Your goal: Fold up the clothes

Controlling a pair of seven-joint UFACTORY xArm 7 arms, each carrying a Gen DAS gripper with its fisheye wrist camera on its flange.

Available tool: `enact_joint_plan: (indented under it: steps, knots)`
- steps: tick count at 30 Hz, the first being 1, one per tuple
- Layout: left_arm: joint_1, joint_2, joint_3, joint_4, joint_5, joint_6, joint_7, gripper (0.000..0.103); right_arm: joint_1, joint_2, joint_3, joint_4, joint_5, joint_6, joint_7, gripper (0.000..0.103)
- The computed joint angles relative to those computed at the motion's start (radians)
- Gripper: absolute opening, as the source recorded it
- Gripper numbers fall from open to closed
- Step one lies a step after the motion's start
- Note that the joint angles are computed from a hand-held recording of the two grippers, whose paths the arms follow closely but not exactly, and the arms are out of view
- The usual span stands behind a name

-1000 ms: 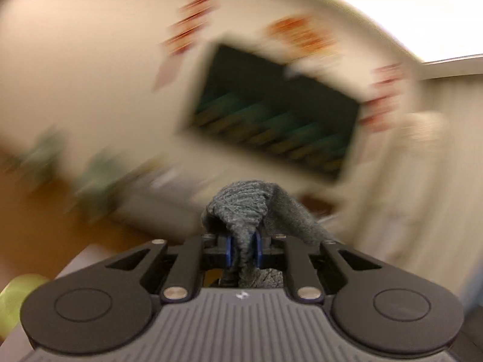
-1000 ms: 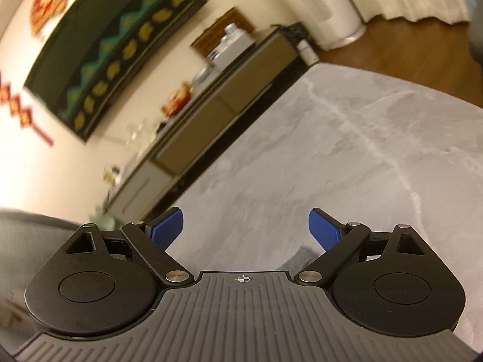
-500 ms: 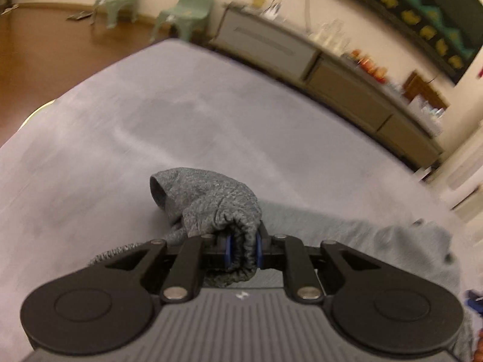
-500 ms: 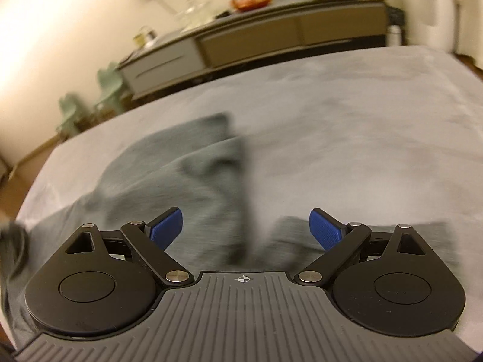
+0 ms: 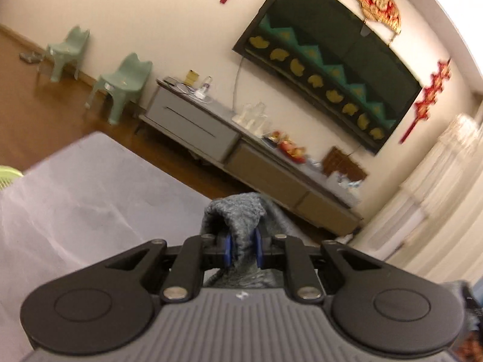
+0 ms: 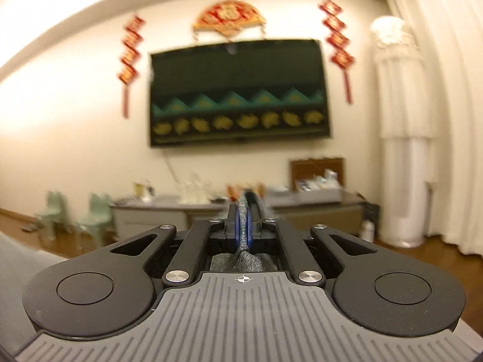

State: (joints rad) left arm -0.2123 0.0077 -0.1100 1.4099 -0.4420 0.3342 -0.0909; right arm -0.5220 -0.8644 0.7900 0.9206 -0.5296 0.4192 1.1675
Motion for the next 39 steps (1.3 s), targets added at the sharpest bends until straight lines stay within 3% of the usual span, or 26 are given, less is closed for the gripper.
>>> enact_joint_plan:
  steps: [1,3,4,6,7,8,9,10,13,15,18,20,21,22,23,24,27,30,32,33,36,38,39]
  knots:
    - [0.003,0.029,0.004,0.019,0.02,0.036,-0.032,0.015,0.092,0.081,-0.017,-0.024,0.071,0.072,-0.079,0.018]
    - [0.005,0.087,0.011,0.04,0.108,0.114,-0.114,0.015,0.3,0.29,-0.126,-0.011,0.23,0.252,-0.278,0.032]
    - [0.005,0.117,0.015,0.051,0.15,0.152,-0.158,0.015,0.369,0.352,-0.172,-0.011,0.256,0.315,-0.33,0.036]
    - [0.007,0.168,0.019,0.08,0.202,0.22,-0.213,0.015,0.424,0.385,-0.192,-0.003,0.196,0.393,-0.363,0.041]
    - [0.011,0.177,0.015,0.085,0.213,0.224,-0.208,0.015,0.428,0.374,-0.191,-0.015,0.182,0.405,-0.374,0.06]
    - [0.015,0.181,0.012,0.089,0.225,0.221,-0.198,0.015,0.458,0.33,-0.232,-0.045,0.178,0.375,-0.349,0.072]
    - [0.017,0.186,0.01,0.094,0.237,0.218,-0.186,0.016,0.476,0.284,-0.263,-0.075,0.177,0.343,-0.326,0.092]
    - [0.02,0.187,0.007,0.096,0.237,0.214,-0.179,0.016,0.488,0.244,-0.291,-0.099,0.172,0.317,-0.298,0.095]
    - [0.021,0.2,0.001,0.111,0.242,0.205,-0.171,0.017,0.466,0.18,-0.357,-0.133,0.141,0.301,-0.185,0.095]
    - [0.016,0.207,0.0,0.125,0.26,0.204,-0.168,0.017,0.452,0.186,-0.382,-0.13,0.137,0.364,-0.136,0.095]
    - [0.011,0.221,0.0,0.148,0.28,0.208,-0.165,0.017,0.54,0.231,-0.484,-0.153,0.213,0.362,-0.184,0.094]
    - [0.01,0.228,-0.001,0.157,0.281,0.211,-0.168,0.017,0.593,0.278,-0.534,-0.158,0.266,0.346,-0.238,0.087]
    - [0.011,0.231,-0.002,0.163,0.28,0.214,-0.167,0.017,0.592,0.311,-0.529,-0.145,0.257,0.347,-0.245,0.064]
    - [0.008,0.232,0.001,0.166,0.288,0.213,-0.172,0.017,0.582,0.336,-0.515,-0.133,0.231,0.352,-0.237,0.032]
    - [0.007,0.23,0.003,0.166,0.292,0.206,-0.178,0.017,0.573,0.36,-0.503,-0.122,0.203,0.353,-0.223,0.017]
    - [0.01,0.222,0.003,0.158,0.288,0.186,-0.183,0.017,0.56,0.377,-0.487,-0.111,0.166,0.338,-0.193,0.007]
    - [0.018,0.172,0.017,0.104,0.28,0.098,-0.238,0.016,0.515,0.322,-0.445,-0.121,0.023,0.218,-0.063,0.005]
    - [0.029,0.113,0.027,0.033,0.28,0.001,-0.29,0.016,0.443,0.199,-0.402,-0.108,-0.085,0.093,0.033,0.005]
    - [0.03,0.087,0.034,0.001,0.308,-0.035,-0.332,0.016,0.414,0.202,-0.385,-0.04,-0.121,0.045,-0.005,0.006]
    - [0.026,0.087,0.042,0.003,0.353,-0.028,-0.371,0.016,0.412,0.263,-0.383,0.017,-0.091,0.075,-0.064,0.009]
    - [0.01,0.118,0.067,0.054,0.504,0.058,-0.5,0.016,0.445,0.446,-0.395,0.207,-0.063,0.218,-0.18,0.092]
    - [0.003,0.135,0.08,0.078,0.579,0.103,-0.572,0.016,0.401,0.486,-0.361,0.245,-0.119,0.289,-0.091,0.085]
    - [0.009,0.136,0.078,0.08,0.583,0.109,-0.577,0.016,0.39,0.476,-0.359,0.234,-0.126,0.308,-0.003,0.087]
